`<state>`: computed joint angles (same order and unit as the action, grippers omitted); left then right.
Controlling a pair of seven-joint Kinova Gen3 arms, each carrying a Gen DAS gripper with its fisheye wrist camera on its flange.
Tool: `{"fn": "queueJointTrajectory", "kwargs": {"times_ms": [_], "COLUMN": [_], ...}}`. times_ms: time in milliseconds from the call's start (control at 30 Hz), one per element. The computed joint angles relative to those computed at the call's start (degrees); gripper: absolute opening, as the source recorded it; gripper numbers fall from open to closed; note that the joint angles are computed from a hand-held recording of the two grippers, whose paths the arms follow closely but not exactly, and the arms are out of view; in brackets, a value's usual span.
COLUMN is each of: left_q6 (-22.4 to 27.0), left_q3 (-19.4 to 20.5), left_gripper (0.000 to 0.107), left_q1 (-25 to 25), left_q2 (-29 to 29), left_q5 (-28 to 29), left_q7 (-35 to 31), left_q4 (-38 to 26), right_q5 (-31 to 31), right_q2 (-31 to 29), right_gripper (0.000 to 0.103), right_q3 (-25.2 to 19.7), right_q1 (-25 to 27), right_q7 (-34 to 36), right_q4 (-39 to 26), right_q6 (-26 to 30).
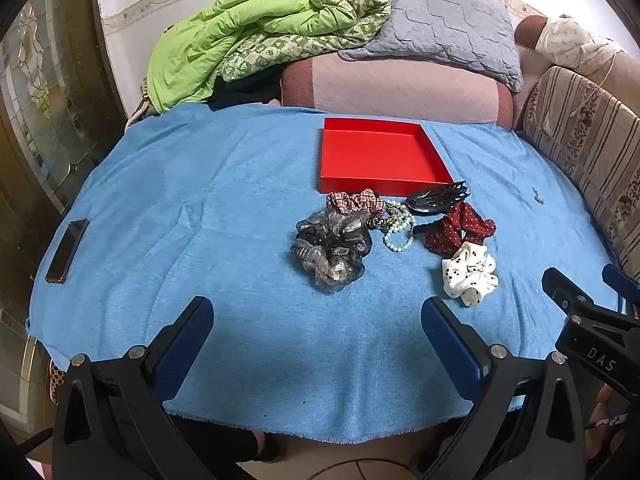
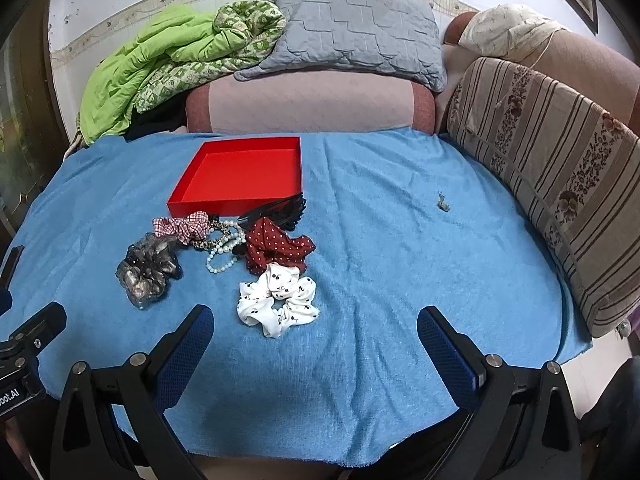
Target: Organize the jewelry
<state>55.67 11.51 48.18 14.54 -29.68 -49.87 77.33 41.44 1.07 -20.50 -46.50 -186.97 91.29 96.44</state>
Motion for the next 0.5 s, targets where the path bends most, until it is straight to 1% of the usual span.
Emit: {"fn": "queueJointTrajectory", "kwargs": {"times_ms": [167, 400, 500], "left_q6": [0.6, 0.8, 0.6], "left_q3": [-0.3, -1.1, -1.3], "left_gripper": [0.103, 0.103, 0.103], "left_q1": [0.4, -0.1, -0.9], "left_q2": [1.2, 3.0, 4.0], "left_q5": [-0.5, 1.0, 2.7], "left_q7": [-0.3, -1.2, -2.2], "left_q4": [-0.7, -1.5, -1.9], "right_q5": [-1.0, -2.9, -3.3], "right_q2": [0.1, -0.3, -0.3], "right_gripper": [0.103, 0.103, 0.103], "right_q3": [0.6, 1.4, 1.6], "right_q1": [0.7, 2.5, 3.2], "right_q7": [0.4, 0.8, 1.1], "right_q4": [1.0, 3.1, 4.0], "right_q6": [-1.6, -4.8, -6.1]}}
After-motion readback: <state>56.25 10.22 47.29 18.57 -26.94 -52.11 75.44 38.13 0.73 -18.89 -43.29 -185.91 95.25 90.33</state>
